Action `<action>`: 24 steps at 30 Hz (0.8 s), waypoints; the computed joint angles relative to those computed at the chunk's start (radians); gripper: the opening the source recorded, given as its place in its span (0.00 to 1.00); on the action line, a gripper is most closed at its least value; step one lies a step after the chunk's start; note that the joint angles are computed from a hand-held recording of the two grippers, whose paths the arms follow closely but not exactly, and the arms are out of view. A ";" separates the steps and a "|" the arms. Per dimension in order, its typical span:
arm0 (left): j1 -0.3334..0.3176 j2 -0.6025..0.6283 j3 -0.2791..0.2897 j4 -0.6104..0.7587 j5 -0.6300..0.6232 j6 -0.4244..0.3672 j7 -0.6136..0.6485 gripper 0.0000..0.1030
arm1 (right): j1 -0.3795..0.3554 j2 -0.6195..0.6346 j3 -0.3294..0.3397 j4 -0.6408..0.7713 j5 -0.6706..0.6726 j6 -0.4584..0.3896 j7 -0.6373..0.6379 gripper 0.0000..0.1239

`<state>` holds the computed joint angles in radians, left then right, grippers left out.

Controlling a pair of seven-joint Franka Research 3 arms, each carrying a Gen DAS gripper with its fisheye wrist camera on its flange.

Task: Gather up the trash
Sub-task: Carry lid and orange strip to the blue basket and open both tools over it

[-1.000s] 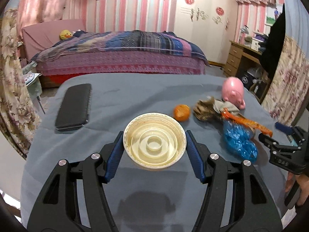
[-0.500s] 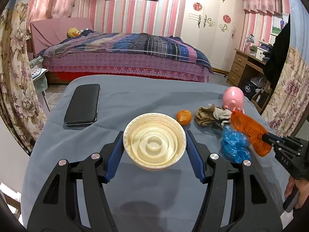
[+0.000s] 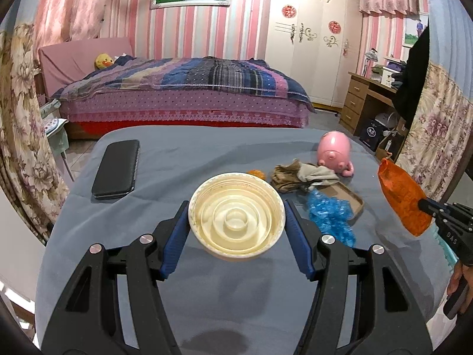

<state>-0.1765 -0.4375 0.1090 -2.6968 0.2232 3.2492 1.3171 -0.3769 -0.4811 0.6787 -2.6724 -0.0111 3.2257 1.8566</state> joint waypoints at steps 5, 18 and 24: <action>-0.027 -0.007 -0.034 0.011 -0.007 -0.014 -0.015 0.59 | 0.087 -0.072 -0.137 -0.072 0.027 0.006 -0.036 0.02; -0.136 0.021 -0.133 0.079 -0.018 -0.022 -0.063 0.59 | 0.108 -0.317 -0.357 -0.232 0.099 -0.036 -0.171 0.02; -0.188 0.084 -0.185 0.139 -0.004 -0.005 -0.099 0.59 | 0.066 -0.429 -0.423 -0.297 0.109 -0.084 -0.217 0.02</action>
<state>-0.3644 -0.3535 -0.0762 -2.5575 0.2189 3.2444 1.2179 -0.3109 -0.9104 0.2559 -2.9697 0.0982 3.1421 1.6398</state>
